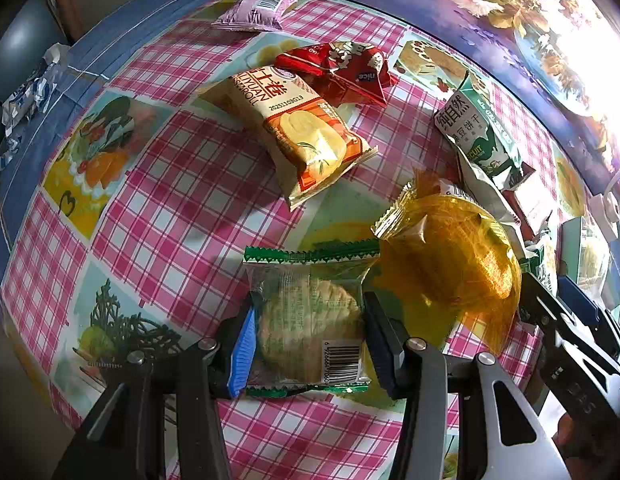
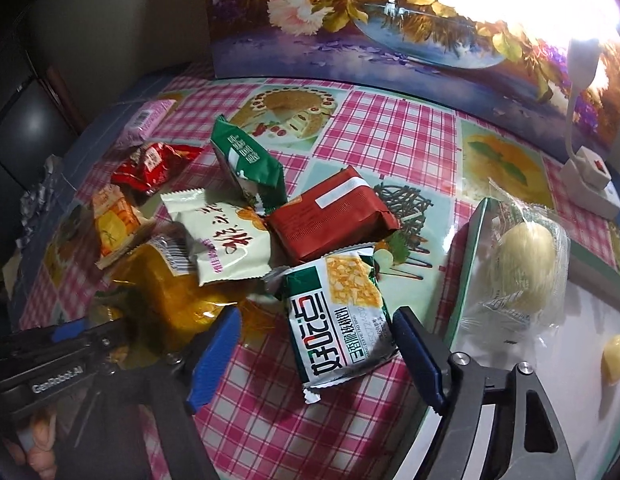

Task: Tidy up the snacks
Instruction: 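Grasp the green rice cracker with the left tool while the right tool grasps the white-green snack bag, then lift and carry both packets over the white tray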

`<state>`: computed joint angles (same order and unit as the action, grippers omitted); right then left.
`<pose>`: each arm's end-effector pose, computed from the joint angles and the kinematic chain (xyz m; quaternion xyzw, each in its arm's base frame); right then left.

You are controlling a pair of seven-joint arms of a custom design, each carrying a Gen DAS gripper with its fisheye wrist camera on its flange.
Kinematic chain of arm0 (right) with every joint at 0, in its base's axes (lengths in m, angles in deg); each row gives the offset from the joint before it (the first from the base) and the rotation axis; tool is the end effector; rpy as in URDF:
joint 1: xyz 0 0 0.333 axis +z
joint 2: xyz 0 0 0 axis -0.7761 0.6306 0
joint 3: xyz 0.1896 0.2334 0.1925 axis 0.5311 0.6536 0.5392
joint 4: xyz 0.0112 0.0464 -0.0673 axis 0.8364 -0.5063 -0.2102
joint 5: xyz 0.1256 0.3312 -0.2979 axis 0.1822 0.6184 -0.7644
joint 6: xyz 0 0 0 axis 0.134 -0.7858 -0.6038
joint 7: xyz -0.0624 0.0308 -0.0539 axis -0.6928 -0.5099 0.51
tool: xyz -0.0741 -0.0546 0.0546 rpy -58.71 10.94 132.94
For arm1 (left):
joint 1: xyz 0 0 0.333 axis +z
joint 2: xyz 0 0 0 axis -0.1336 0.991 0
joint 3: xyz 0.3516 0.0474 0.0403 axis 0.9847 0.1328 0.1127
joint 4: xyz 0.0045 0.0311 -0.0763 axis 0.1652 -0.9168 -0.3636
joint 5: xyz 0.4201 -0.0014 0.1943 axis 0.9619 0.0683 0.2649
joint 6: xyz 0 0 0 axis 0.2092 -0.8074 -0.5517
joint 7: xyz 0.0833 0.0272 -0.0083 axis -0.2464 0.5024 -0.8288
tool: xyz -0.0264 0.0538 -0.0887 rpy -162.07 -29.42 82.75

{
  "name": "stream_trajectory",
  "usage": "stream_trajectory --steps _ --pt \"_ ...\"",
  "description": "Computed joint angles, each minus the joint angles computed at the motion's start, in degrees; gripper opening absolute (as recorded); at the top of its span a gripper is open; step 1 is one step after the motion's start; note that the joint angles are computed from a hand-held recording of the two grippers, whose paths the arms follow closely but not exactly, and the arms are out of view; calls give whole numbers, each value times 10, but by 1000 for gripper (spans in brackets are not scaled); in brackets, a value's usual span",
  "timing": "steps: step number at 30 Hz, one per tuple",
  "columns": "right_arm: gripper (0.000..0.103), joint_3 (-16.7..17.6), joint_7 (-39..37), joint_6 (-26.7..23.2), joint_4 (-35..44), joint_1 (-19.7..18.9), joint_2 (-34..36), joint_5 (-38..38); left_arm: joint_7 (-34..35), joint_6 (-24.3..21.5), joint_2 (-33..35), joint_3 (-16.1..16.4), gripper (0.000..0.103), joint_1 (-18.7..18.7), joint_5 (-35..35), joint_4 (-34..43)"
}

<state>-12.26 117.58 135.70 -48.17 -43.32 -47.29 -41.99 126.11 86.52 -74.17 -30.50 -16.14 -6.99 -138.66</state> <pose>0.6014 0.0936 0.2976 -0.7279 0.6463 -0.1294 0.1890 0.5842 -0.1865 0.3026 -0.7770 0.6186 -0.1040 0.0525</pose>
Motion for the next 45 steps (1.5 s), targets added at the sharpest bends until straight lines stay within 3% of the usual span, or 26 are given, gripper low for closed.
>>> stream_trajectory --steps 3,6,16,19,27,32,37,41,45 --pt "64 -54 93 -5 4 44 6 -107 -13 0 6 1 52 -5 9 5" --pt "58 -45 107 -12 12 33 17 -113 -18 -2 9 2 52 -8 18 9" --pt "55 -87 233 -2 12 69 26 -242 -44 -10 27 6 52 -21 56 30" --pt "54 -81 251 -12 12 63 21 -248 -51 -4 26 7 51 -21 56 29" --pt "54 -58 255 18 -19 38 -21 -220 -112 12 -3 17 51 -28 122 20" --pt "54 -59 307 32 -42 37 -61 -240 -140 17 -17 13 51 -31 163 20" --pt "54 -51 403 4 -51 23 -94 -313 -137 18 -35 4 51 -30 180 15" --pt "54 -36 400 -29 -62 4 -116 -262 -132 18 -38 -7 51 -37 186 29" --pt "54 -33 416 -42 -71 -19 -132 -258 -127 17 -35 -16 51 -50 196 49"
